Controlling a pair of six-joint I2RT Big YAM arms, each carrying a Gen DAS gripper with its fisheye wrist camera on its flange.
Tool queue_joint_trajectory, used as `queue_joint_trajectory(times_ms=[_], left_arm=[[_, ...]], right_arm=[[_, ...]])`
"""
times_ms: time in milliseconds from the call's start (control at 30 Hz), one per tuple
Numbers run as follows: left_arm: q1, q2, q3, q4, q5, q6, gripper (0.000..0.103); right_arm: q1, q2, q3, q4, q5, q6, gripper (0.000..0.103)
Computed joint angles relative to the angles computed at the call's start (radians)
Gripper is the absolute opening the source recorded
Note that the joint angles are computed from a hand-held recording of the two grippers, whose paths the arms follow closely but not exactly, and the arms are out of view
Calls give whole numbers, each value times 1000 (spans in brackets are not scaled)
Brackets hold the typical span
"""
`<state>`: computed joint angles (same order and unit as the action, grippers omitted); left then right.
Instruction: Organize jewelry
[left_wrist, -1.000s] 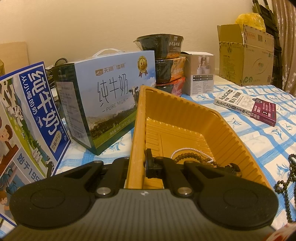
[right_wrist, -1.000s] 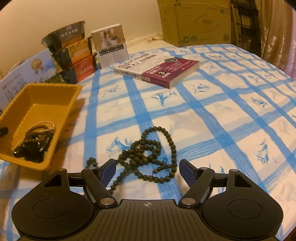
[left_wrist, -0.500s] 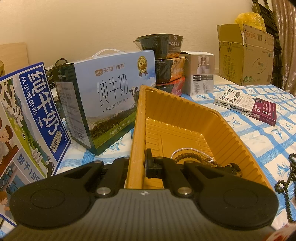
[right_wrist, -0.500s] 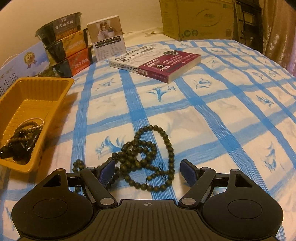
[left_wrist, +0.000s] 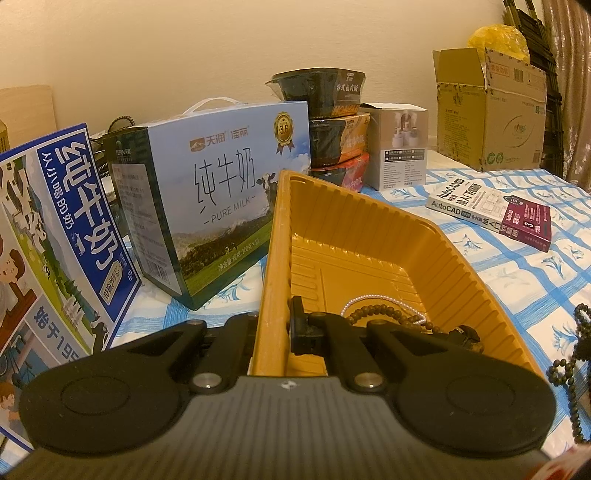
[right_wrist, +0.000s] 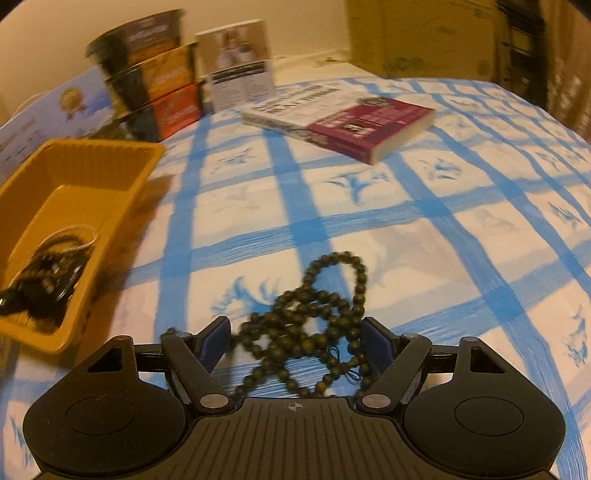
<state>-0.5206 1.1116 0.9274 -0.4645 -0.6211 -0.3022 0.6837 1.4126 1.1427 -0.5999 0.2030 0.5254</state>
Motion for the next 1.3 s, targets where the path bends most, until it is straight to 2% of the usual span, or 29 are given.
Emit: queue_joint_trajectory(times_ms=[33, 100, 200, 367, 467, 500, 533, 567, 600, 633, 800, 933, 1100, 1200, 1233, 1300], left_arm=[[0, 0, 0, 0, 0, 0, 3], [-1, -1, 0, -1, 0, -1, 3], [-2, -1, 1, -2, 0, -2, 3], [-1, -1, 1, -2, 0, -3, 3], [0, -1, 0, -1, 1, -3, 3], [0, -1, 1, -3, 1, -5, 3], [-1, -1, 1, -3, 1, -4, 3], [-1, -1, 2, -3, 0, -4, 3], [-2, -2, 1, -2, -1, -4, 3], [-2, -2, 1, -2, -1, -4, 3], [-5, -1, 4, -6, -4, -10, 3], [-3, 0, 4, -7, -3, -11, 3], [-3, -1, 4, -8, -2, -11, 3], [-1, -1, 4, -10, 1, -13, 3], [1, 0, 5, -10, 2, -13, 3], [2, 0, 4, -9, 3, -12, 3]], right_arm=[[7, 0, -1, 5, 0, -17, 59], [17, -2, -7, 17, -4, -52, 45], [25, -13, -20, 34, -37, -71, 19], [59, -39, -35, 35, -68, -106, 17], [80, -60, -42, 27, -89, -80, 17], [84, -62, -37, 12, -95, -70, 25], [88, -62, -30, -5, -89, -62, 47], [93, -62, -25, -19, -68, -52, 61], [98, -65, -27, -18, -36, -41, 80], [102, -73, -38, 6, -2, -34, 84], [60, -39, -22, 15, -57, -7, 85], [54, 3, -7, 30, -55, -27, 88], [70, 41, 19, 49, -56, -88, 90], [93, 68, 38, 42, -16, -147, 90], [98, 73, 40, 43, -8, -158, 89], [107, 82, 47, 33, 15, -180, 76]])
